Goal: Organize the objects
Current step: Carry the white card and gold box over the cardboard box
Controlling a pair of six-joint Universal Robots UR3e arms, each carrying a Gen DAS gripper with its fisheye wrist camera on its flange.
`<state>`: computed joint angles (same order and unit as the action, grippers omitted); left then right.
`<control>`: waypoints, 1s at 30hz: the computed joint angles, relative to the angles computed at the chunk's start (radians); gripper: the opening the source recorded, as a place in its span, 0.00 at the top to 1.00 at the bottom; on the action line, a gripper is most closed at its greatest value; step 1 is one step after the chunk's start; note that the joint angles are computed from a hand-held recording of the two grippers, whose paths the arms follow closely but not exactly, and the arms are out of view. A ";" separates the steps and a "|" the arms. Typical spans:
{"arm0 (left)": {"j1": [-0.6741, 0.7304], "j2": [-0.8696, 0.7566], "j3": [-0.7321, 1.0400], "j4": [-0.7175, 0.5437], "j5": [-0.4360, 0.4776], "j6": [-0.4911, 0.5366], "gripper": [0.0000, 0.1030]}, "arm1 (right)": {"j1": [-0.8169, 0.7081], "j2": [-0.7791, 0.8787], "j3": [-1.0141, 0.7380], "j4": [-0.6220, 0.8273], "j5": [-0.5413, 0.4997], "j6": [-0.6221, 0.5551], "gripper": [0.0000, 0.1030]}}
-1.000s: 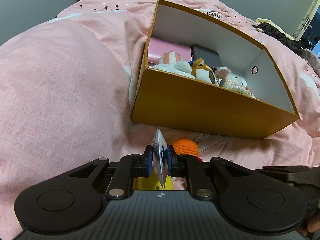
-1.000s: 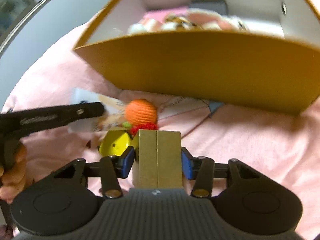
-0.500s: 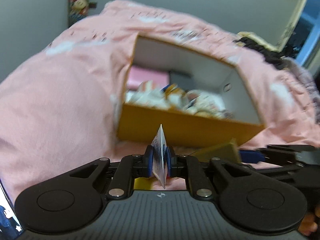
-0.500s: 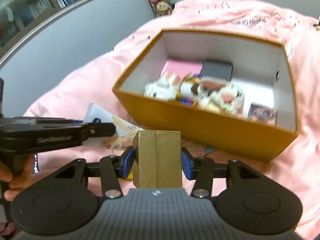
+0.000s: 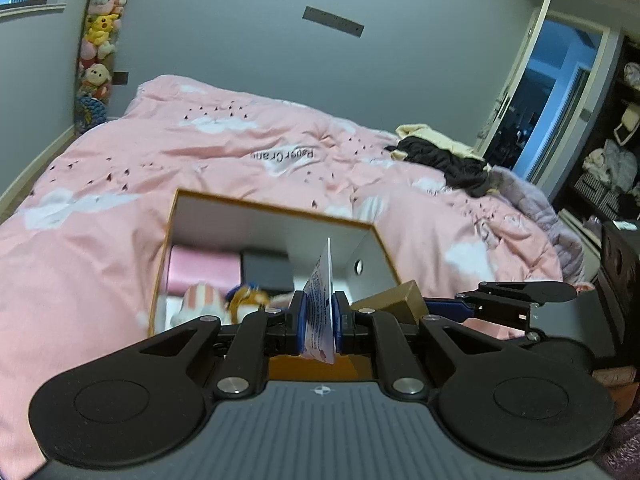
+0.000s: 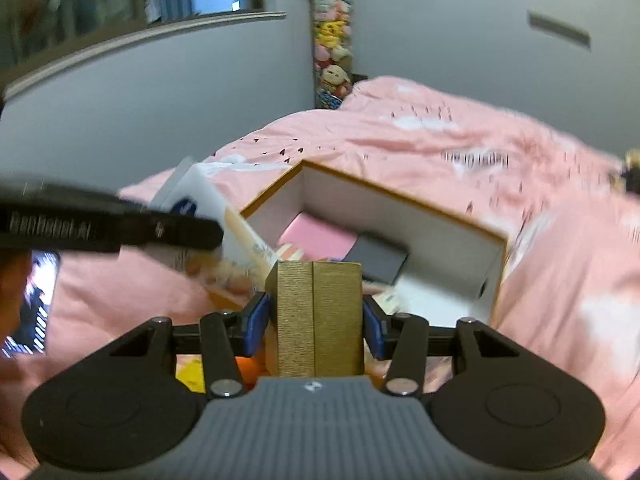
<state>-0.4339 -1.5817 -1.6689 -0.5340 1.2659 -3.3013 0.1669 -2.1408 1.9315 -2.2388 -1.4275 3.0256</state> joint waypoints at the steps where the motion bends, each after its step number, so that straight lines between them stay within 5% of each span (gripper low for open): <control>1: -0.001 -0.025 0.027 0.001 0.006 -0.002 0.86 | -0.009 0.012 -0.008 -0.005 -0.007 -0.047 0.51; 10: -0.006 -0.247 0.264 -0.024 0.029 0.016 0.86 | -0.195 0.131 -0.020 -0.085 0.011 -0.589 0.51; 18: -0.023 -0.408 0.441 -0.085 0.013 0.033 0.86 | -0.198 0.380 -0.100 -0.127 -0.033 -0.994 0.51; 30: -0.025 -0.553 0.613 -0.159 -0.001 0.020 0.86 | -0.182 0.717 -0.363 0.048 -0.125 -1.189 0.51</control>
